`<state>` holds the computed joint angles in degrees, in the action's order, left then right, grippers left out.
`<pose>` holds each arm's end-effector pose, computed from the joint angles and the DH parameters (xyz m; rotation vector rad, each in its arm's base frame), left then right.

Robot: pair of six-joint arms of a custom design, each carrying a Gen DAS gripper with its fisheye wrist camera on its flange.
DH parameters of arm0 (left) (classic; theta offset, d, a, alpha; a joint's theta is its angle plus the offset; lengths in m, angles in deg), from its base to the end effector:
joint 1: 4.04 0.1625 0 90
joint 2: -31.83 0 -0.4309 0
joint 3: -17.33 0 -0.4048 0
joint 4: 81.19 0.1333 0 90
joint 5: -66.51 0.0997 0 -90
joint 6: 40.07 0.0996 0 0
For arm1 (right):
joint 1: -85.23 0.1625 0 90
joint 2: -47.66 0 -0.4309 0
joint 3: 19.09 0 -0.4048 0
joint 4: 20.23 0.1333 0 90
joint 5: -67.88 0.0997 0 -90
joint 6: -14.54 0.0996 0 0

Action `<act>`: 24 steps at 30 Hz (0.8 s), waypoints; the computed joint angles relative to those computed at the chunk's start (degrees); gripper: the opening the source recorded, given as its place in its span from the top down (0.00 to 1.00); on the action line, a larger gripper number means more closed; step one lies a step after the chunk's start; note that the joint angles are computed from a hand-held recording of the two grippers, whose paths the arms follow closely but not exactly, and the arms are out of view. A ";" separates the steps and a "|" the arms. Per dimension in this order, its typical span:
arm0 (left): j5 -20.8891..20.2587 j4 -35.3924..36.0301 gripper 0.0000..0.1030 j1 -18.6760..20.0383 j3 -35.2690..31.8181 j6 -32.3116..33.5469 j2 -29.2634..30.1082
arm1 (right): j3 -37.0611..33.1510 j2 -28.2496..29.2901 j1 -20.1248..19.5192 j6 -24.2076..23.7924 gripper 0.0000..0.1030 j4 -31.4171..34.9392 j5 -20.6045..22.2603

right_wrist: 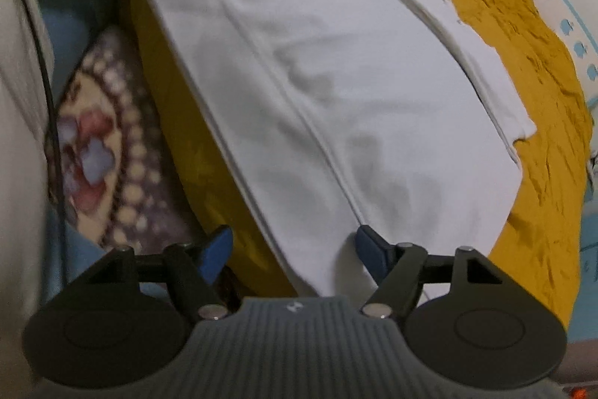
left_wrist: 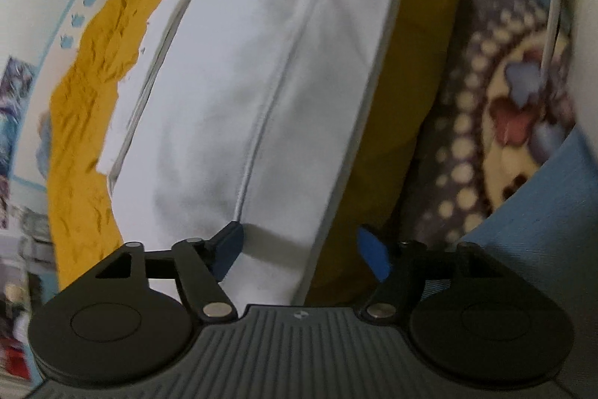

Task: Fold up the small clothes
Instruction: 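Grasp the sweatshirt hem with the left gripper while the right gripper grasps it too, then lift the hem with both grippers and fold it toward the collar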

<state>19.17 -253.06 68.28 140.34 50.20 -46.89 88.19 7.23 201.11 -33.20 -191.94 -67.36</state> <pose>0.0401 -0.5352 0.3052 1.5894 1.5132 -0.0937 0.3188 -0.5139 0.0275 1.2884 -1.9319 0.1137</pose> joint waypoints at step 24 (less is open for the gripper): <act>-1.63 5.63 0.94 -4.90 -1.06 -15.08 -6.90 | 0.10 -1.39 3.27 -6.00 0.99 -5.47 -1.33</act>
<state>17.53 -247.43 63.38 139.29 35.13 -53.80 88.29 5.84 204.38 -39.20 -197.40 -68.70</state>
